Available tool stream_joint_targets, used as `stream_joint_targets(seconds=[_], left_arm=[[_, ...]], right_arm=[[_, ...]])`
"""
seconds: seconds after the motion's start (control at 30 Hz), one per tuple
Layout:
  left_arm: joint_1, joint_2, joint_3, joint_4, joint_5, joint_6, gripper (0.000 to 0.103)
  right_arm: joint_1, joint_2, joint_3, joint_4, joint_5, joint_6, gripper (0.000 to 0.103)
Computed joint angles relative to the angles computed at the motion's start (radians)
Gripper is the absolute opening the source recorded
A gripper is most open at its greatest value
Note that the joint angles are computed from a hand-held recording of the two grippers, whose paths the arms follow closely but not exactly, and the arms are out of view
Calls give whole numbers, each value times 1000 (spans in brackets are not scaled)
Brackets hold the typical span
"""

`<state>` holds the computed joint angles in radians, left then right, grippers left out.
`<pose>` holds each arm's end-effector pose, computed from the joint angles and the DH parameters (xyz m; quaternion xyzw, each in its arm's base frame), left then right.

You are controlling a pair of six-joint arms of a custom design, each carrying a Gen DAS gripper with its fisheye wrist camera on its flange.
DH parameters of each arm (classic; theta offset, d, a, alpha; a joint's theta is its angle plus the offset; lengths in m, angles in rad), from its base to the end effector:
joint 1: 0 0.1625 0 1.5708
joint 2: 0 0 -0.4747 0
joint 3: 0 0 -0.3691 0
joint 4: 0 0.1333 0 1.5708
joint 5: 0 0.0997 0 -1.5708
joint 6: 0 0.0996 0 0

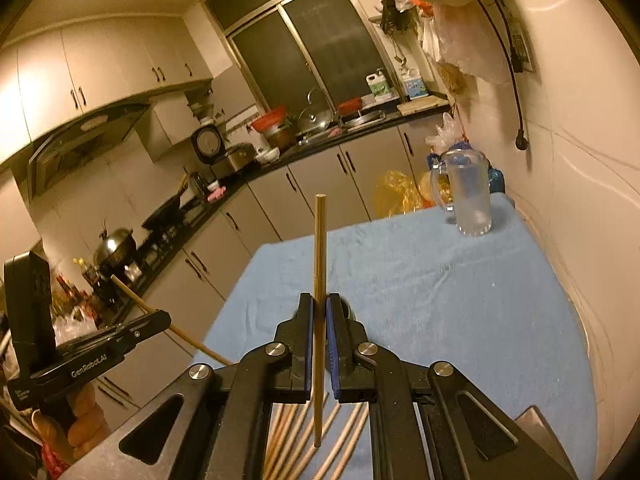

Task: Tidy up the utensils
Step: 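Lift the chopstick upright with the left gripper and drop it into the grey cup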

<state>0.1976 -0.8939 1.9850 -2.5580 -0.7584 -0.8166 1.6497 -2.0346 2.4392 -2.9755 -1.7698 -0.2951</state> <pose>-0.5085 -0.3115 0.1266 0.2718 0.8765 -0.3289 0.2232 0.1340 -0.2532 0.4729 0.1155 -0.8668 0.4649 0.1381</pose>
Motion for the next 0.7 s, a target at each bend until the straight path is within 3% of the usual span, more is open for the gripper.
stream_joint_targets(seconds=[0.33, 0.53, 0.7], left_arm=[[49, 38, -139, -53, -3, 129, 6], [99, 85, -188, -111, -36, 182, 6], [157, 132, -200, -127, -92, 180, 6]], right_arm=[[16, 113, -108, -71, 28, 76, 7], [40, 216, -156, -155, -19, 75, 7], [-5, 278, -165, -166, -16, 81, 7]])
